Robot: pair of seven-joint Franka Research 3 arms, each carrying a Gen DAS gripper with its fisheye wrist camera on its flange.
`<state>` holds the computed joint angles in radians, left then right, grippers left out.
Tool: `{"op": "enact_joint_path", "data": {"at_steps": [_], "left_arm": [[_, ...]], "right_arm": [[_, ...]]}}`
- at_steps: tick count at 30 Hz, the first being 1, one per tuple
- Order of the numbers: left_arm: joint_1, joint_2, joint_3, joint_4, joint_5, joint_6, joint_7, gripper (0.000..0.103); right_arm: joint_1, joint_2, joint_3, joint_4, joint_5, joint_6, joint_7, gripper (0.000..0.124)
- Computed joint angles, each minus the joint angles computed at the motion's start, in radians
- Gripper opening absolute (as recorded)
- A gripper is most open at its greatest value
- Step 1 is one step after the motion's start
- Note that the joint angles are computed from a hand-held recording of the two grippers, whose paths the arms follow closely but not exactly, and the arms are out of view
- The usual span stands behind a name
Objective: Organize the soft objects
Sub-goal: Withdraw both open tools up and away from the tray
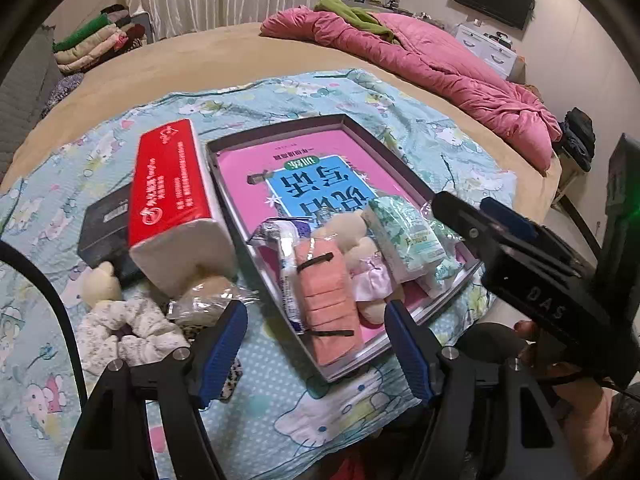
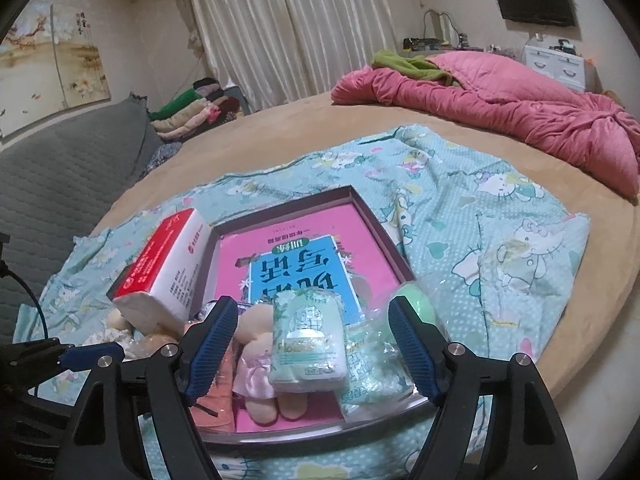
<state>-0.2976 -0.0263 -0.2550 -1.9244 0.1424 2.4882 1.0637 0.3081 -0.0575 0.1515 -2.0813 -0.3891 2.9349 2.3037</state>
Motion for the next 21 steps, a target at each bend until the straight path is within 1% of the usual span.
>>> {"op": "enact_joint_path", "data": {"at_steps": [5, 7, 8, 16, 21], "left_arm": [[0.005, -0.033, 0.004, -0.022, 0.026, -0.011, -0.029, 0.072], [0.007, -0.045, 0.005, -0.031, 0.024, -0.015, -0.031, 0.075], [0.008, -0.051, 0.005, -0.036, 0.026, -0.013, -0.034, 0.076], [0.019, -0.099, 0.012, -0.069, 0.045, -0.015, -0.057, 0.078], [0.03, -0.134, 0.023, -0.095, 0.038, -0.008, -0.052, 0.078]], "right_arm": [[-0.004, -0.021, 0.017, 0.003, -0.039, 0.009, 0.039, 0.079], [-0.006, -0.027, 0.027, 0.007, -0.055, 0.01, 0.048, 0.08], [-0.009, -0.029, 0.033, 0.01, -0.073, 0.01, 0.062, 0.08], [-0.033, -0.05, 0.072, 0.042, -0.261, 0.002, 0.186, 0.08], [-0.031, -0.049, 0.077, 0.063, -0.292, 0.012, 0.203, 0.08]]}}
